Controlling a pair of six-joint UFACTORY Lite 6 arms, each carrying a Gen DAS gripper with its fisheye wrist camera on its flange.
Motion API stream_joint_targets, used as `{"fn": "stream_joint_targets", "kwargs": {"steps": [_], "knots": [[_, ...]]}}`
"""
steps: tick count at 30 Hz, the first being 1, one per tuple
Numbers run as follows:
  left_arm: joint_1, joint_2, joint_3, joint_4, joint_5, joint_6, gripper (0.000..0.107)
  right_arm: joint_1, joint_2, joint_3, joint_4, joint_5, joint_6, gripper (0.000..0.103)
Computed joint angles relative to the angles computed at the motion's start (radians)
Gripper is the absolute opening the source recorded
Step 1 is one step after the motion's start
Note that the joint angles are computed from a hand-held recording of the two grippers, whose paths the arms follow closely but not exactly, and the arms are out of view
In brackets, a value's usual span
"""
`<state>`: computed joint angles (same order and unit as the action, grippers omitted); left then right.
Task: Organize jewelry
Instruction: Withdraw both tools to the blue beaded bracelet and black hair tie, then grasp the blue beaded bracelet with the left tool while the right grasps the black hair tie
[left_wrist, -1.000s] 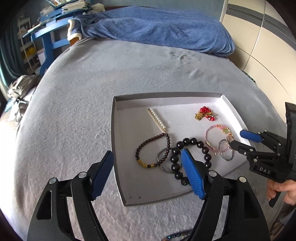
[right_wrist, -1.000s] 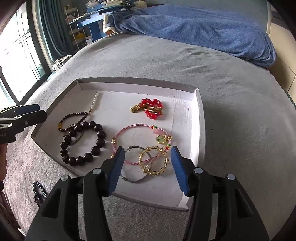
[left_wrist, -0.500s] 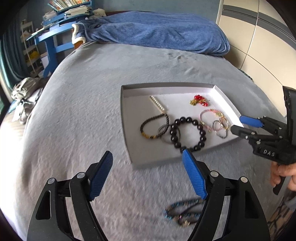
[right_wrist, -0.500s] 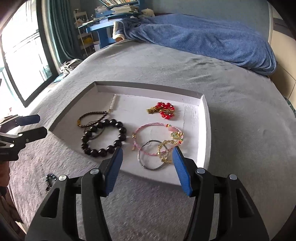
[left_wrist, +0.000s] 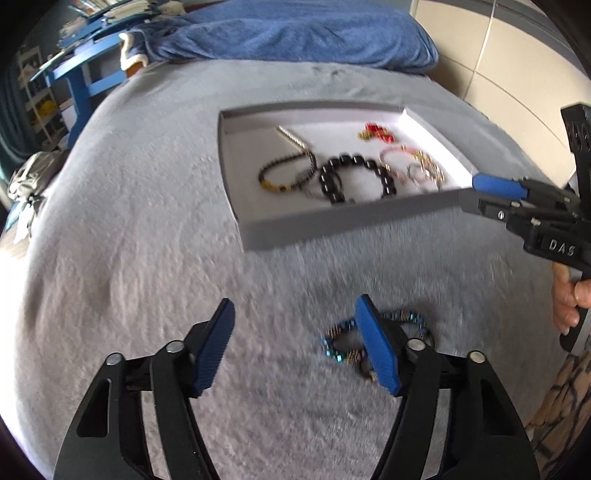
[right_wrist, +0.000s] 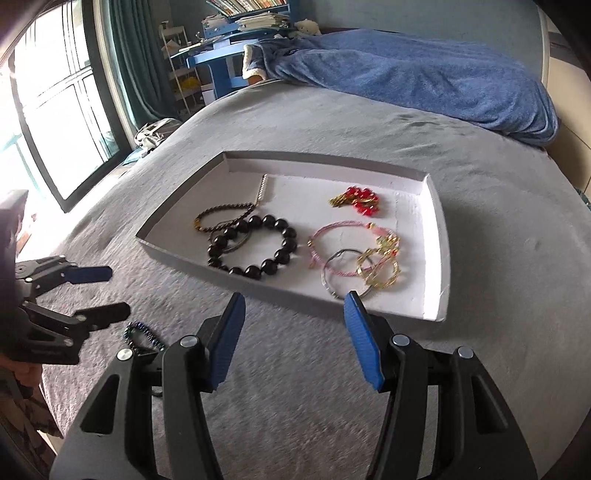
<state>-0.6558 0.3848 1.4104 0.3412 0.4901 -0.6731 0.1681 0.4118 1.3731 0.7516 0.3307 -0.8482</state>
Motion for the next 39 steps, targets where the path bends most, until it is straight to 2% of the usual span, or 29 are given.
{"fn": "stream_joint_targets", "kwargs": {"steps": [3,4,8,10,12,15,21,24,28,39], "knots": [[-0.002,0.014,-0.008,-0.067,-0.005,0.080,0.056,0.016,-0.012,-0.031,0.012,-0.009,-0.013,0.056],[-0.005,0.017,-0.009,-0.078,-0.003,0.093,0.048,0.018,-0.014,-0.040,0.022,-0.011,-0.024,0.056],[-0.014,0.035,-0.011,-0.107,0.000,0.141,0.031,0.029,-0.016,-0.053,0.022,-0.011,-0.028,0.056],[-0.022,0.039,-0.002,-0.115,0.003,0.160,0.018,0.035,-0.014,-0.056,0.024,-0.006,-0.032,0.056],[-0.031,0.043,0.008,-0.085,0.012,0.138,0.008,0.041,-0.011,-0.058,0.030,-0.006,-0.042,0.056],[-0.022,0.040,0.014,-0.026,0.020,0.070,0.005,0.059,-0.015,-0.073,0.049,-0.006,-0.064,0.056],[0.049,-0.007,-0.041,0.011,0.023,-0.006,0.005,0.101,-0.023,-0.109,0.082,-0.009,-0.100,0.056],[0.085,-0.032,-0.076,-0.116,-0.014,0.103,0.005,0.131,-0.022,-0.124,0.080,-0.016,-0.105,0.056],[0.074,-0.054,-0.105,-0.215,-0.053,0.203,0.023,0.163,-0.017,-0.136,0.070,-0.024,-0.106,0.056],[0.043,0.028,-0.032,-0.287,-0.062,0.288,0.027,0.161,-0.017,-0.145,0.057,-0.025,-0.092,0.056]]}}
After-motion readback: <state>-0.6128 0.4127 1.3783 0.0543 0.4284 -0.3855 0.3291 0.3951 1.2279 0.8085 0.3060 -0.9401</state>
